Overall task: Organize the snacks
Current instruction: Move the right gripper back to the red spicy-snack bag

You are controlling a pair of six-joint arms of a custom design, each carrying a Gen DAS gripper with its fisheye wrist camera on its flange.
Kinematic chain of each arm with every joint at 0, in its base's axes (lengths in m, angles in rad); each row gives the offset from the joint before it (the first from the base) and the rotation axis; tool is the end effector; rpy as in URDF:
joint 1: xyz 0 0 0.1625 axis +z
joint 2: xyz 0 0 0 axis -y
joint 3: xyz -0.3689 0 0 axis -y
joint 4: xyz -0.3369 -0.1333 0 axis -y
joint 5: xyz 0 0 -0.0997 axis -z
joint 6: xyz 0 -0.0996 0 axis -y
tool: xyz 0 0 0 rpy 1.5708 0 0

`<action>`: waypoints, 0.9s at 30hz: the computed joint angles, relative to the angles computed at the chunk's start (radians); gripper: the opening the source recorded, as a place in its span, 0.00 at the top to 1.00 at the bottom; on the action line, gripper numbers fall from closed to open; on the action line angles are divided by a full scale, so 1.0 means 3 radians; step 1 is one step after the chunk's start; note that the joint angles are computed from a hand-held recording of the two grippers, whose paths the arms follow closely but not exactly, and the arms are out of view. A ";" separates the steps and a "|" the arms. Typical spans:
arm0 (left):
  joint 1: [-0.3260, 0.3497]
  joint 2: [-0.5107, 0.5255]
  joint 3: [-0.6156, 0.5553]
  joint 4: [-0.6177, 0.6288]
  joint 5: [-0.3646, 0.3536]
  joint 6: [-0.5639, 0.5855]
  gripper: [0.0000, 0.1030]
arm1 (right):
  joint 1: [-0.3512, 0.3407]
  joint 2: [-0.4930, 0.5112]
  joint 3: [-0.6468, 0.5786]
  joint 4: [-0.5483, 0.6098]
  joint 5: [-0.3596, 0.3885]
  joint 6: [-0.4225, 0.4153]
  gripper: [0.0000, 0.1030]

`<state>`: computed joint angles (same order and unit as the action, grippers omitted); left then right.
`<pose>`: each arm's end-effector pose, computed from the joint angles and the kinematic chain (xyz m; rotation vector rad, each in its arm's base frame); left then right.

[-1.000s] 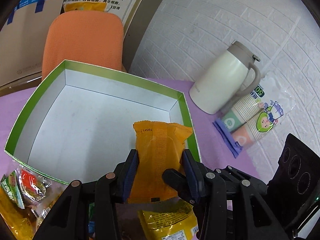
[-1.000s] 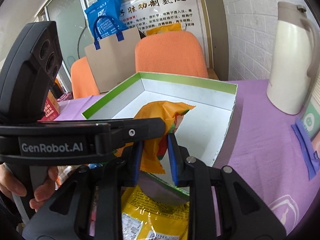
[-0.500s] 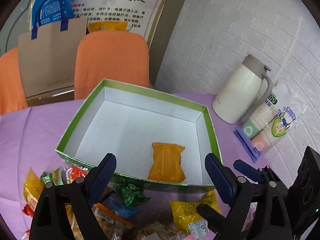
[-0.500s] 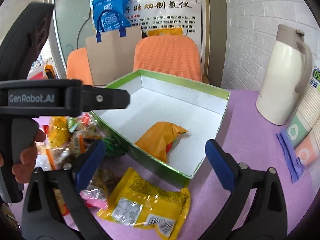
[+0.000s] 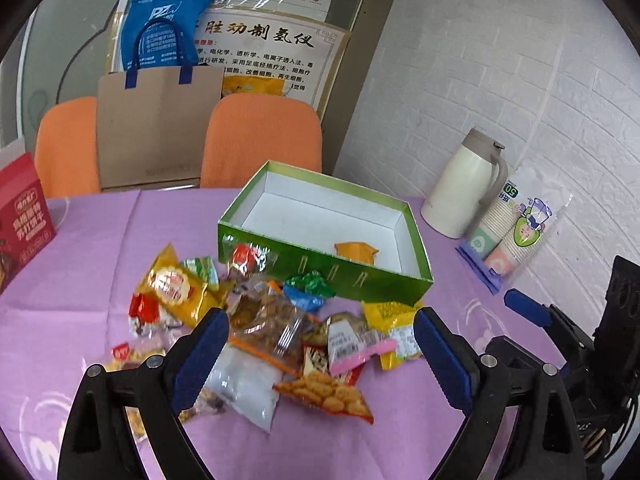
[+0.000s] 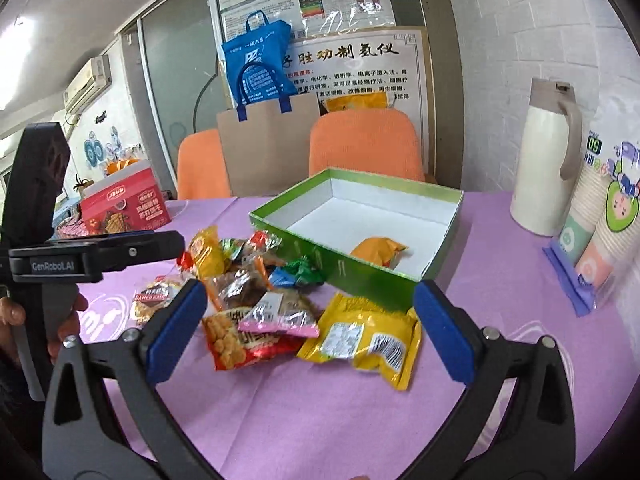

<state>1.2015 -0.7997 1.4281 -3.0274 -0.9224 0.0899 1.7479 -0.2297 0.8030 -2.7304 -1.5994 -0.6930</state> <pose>-0.0562 -0.6812 0.2488 0.1994 2.3979 -1.1474 0.2659 -0.7452 0.0360 1.1906 -2.5910 0.8218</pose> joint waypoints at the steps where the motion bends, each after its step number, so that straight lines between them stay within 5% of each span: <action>1: 0.0022 -0.0070 0.0144 -0.0061 -0.0032 -0.0075 0.07 | -0.0001 -0.0022 0.0070 -0.0002 -0.0039 0.0003 0.00; 8: 0.0115 -0.0345 0.0752 -0.0296 0.0151 -0.0299 0.07 | 0.0014 0.0104 0.0093 0.0407 -0.0194 -0.0033 0.02; 12: 0.0147 -0.0463 0.0969 -0.0377 0.0135 -0.0293 0.07 | 0.0070 0.0396 -0.0314 0.0704 -0.0241 -0.0082 0.27; 15: 0.0159 -0.0489 0.1013 -0.0394 0.0092 -0.0267 0.08 | 0.0097 0.0578 -0.0560 0.0816 -0.0207 -0.0112 0.36; 17: 0.0162 -0.0493 0.1018 -0.0382 0.0061 -0.0240 0.08 | 0.0101 0.0647 -0.0654 0.0906 -0.0235 -0.0124 0.57; 21: 0.0186 -0.0482 0.0980 -0.0320 -0.0107 -0.0172 0.09 | 0.0059 0.0463 -0.0304 0.0848 -0.0227 -0.0278 0.73; 22: 0.0191 -0.0460 0.0946 -0.0276 -0.0152 -0.0160 0.10 | 0.0047 0.0393 -0.0178 0.0821 -0.0244 -0.0328 0.88; 27: 0.0266 -0.0337 0.0729 0.0140 -0.0509 -0.0156 0.28 | -0.0087 0.0023 0.0437 0.0651 -0.0281 -0.0312 0.91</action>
